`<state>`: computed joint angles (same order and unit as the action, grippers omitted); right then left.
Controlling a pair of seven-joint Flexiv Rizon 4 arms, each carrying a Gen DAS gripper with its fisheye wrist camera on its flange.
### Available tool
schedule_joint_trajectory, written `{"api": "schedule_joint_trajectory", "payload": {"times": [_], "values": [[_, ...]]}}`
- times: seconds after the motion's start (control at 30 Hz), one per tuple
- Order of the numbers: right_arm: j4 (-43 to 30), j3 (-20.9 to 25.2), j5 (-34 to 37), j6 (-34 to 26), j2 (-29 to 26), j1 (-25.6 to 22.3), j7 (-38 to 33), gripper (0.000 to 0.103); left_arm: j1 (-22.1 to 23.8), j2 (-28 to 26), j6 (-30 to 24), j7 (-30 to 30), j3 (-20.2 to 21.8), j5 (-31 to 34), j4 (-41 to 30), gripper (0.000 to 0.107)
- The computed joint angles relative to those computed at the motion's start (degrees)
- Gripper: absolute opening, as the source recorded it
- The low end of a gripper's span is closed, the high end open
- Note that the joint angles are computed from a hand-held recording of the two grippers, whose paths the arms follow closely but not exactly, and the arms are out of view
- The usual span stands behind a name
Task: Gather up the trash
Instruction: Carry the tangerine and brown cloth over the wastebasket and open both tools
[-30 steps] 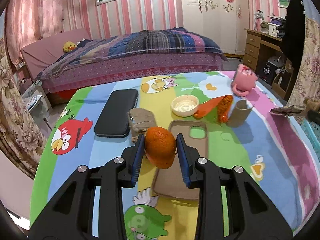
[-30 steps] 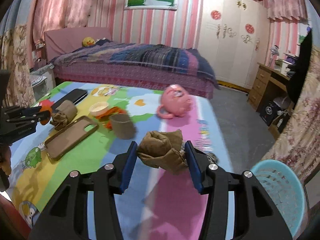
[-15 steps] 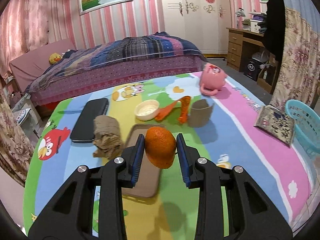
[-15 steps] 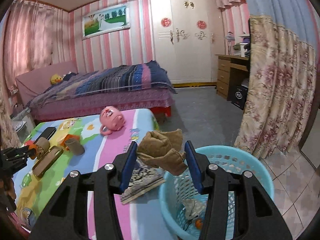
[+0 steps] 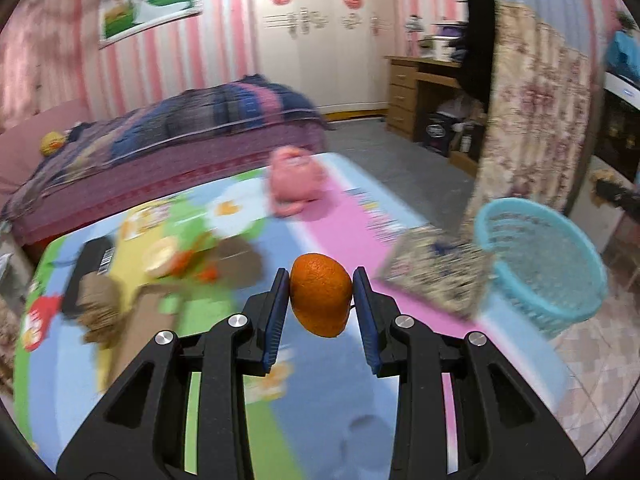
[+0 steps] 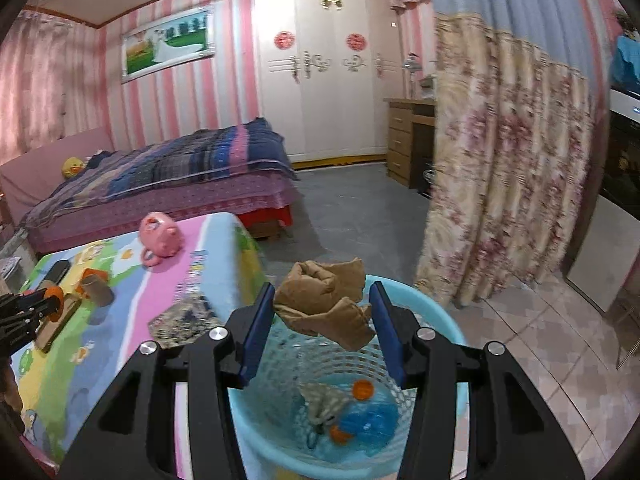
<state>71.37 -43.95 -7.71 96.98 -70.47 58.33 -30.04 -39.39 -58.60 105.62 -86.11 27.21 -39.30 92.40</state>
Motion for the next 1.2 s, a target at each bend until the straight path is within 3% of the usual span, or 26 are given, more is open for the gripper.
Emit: {"api": "schedule_joint_trajectory", "payload": {"times": [0.2,0.43,0.7,0.77,0.8,0.9,1.2], "values": [[2.53,-1.38,1.37,-0.02,0.08,0.69,0.98,0.049,0.67,-4.78,-4.78,-0.31,-1.66,4.15,-12.88,0.032],[5.01,-2.89,4.14,1.12,-0.14,1.39,2.34,0.049,2.11,-12.32,-14.82,-3.21,-1.41,9.27,-29.85,0.032],[5.24,-2.61,5.14,0.74,-0.46,0.91,3.5,0.049,6.6,-18.34,-24.44,-5.57,-4.26,14.06,-45.01,0.033],[5.03,-2.39,4.79,0.51,-0.46,0.63,3.67,0.049,7.56,-18.65,-25.63,-5.69,-5.14,15.43,-46.54,0.042],[4.91,-2.36,4.57,0.24,-0.48,0.57,3.78,0.049,7.58,-18.72,-25.81,-6.56,-4.68,16.18,-46.85,0.054],[4.49,-2.18,3.75,-0.17,-0.53,0.31,4.21,0.049,6.82,-18.58,-24.72,-10.74,-1.4,18.63,-46.31,0.071],[1.94,-1.56,0.61,-2.7,-1.14,-0.72,7.1,0.049,4.96,-15.31,-21.89,-23.35,5.89,24.41,-39.98,0.088]]}}
